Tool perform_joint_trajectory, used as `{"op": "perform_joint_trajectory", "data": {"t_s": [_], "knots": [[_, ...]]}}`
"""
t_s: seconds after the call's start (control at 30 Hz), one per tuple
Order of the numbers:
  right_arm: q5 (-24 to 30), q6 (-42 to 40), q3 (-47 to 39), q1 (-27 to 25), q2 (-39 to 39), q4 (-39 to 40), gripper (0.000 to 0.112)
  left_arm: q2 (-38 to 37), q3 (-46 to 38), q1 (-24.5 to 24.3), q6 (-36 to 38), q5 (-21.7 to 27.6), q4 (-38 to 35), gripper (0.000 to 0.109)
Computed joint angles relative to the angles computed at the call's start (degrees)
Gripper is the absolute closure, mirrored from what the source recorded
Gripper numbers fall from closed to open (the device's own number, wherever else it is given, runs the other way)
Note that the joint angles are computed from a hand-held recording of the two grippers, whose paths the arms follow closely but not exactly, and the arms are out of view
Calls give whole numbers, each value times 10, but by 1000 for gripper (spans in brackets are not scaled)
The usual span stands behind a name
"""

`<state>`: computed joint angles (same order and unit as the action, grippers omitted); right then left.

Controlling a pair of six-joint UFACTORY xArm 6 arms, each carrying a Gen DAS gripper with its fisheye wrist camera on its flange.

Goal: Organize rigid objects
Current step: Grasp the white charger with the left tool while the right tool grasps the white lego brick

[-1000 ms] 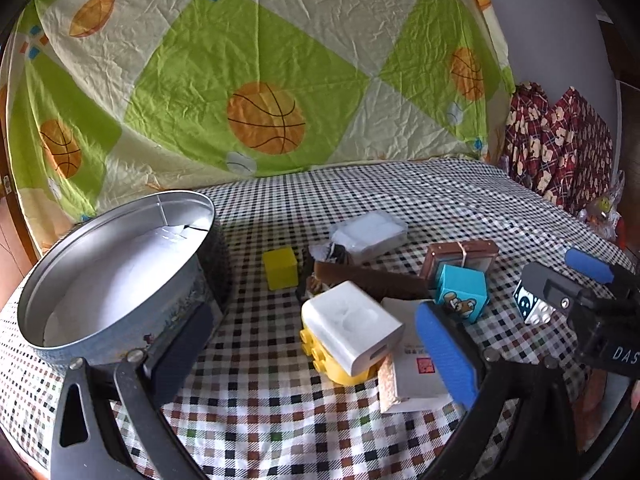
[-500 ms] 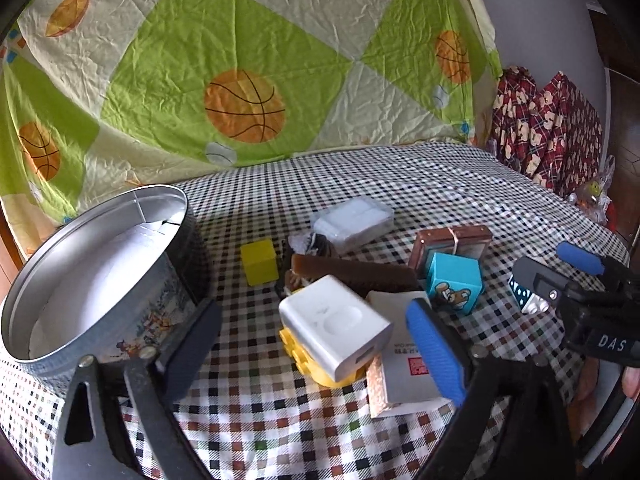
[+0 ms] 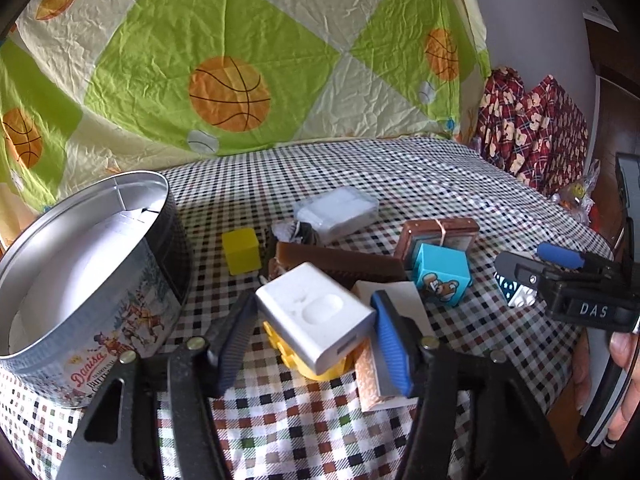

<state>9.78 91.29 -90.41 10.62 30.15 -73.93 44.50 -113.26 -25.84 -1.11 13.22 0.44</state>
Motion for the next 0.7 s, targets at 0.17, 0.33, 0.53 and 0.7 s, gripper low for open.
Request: {"op": "perform_joint_trajectory", "data": {"t_s": [0.17,0.33,0.53,0.7], "knots": [[12,-89,-9,10,16,67,33,-14,31,3,-23,-40,12,50],[10,-101,-12,10,22,70,65,-21,47,4,4,-62,-32,50],[-6,-83,-4,6,17,54,64,-24,54,3,28,-73,-62,50],[-14,-43,11,3,6,5,56,-25,58,1,58,-77,-102,50]]}}
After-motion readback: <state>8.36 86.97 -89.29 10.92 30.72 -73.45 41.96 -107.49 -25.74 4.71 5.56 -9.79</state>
